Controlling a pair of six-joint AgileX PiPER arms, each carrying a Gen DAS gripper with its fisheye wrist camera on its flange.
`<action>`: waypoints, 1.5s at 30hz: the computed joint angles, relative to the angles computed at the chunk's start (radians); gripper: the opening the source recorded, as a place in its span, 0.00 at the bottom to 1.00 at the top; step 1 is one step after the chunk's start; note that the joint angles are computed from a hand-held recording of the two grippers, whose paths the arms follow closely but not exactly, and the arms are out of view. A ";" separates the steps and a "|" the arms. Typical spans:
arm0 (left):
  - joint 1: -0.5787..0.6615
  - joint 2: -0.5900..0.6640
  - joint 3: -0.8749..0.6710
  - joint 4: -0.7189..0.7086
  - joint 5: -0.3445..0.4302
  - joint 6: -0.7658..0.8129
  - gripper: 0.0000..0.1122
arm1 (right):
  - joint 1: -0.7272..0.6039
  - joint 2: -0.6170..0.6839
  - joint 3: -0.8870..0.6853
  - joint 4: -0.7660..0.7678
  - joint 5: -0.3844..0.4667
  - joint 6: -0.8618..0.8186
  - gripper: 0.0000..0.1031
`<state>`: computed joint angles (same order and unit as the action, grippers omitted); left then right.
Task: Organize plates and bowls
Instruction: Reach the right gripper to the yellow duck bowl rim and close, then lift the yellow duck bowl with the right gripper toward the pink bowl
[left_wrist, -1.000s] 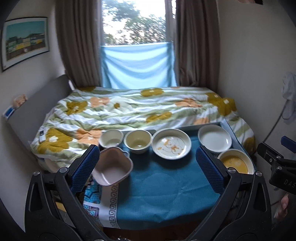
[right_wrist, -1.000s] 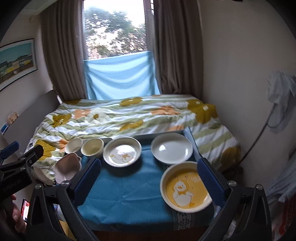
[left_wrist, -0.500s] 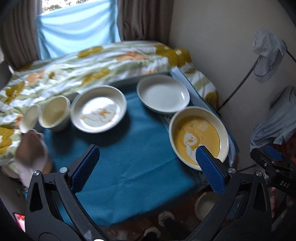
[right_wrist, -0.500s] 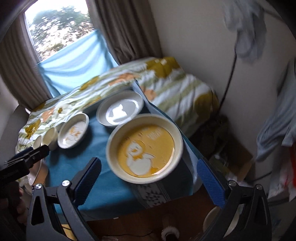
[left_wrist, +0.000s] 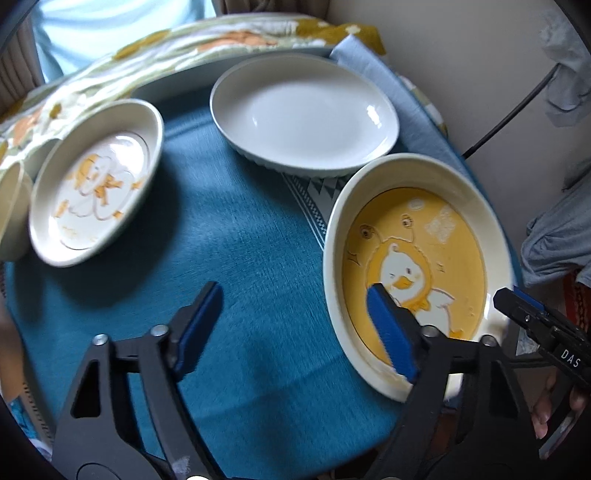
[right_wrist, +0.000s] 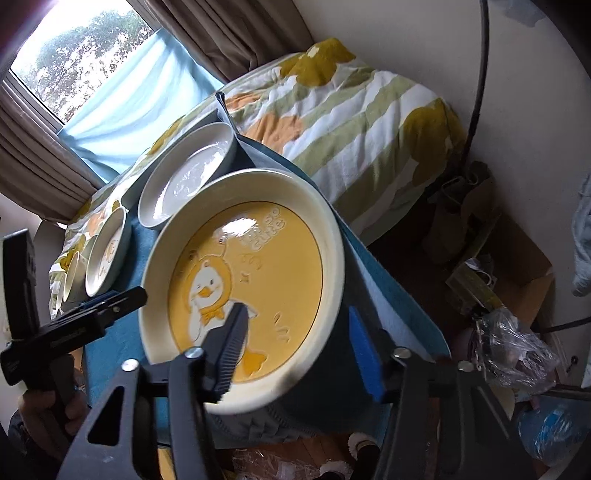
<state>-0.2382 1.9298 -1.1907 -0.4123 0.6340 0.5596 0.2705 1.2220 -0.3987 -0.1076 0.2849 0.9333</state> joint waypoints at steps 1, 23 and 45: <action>0.001 0.018 -0.016 0.003 0.008 -0.004 0.63 | -0.015 0.002 -0.004 0.049 0.002 -0.061 0.38; -0.088 0.074 -0.074 0.026 0.013 -0.066 0.18 | -0.141 0.117 -0.027 0.216 -0.060 -0.385 0.13; 0.041 -0.165 0.086 -0.031 0.005 0.030 0.17 | 0.108 0.020 -0.157 -0.219 0.139 0.084 0.13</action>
<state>-0.1976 1.7645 -1.1051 -0.4431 0.6388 0.5895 0.3789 1.2421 -0.5555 -0.3269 0.4241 1.0173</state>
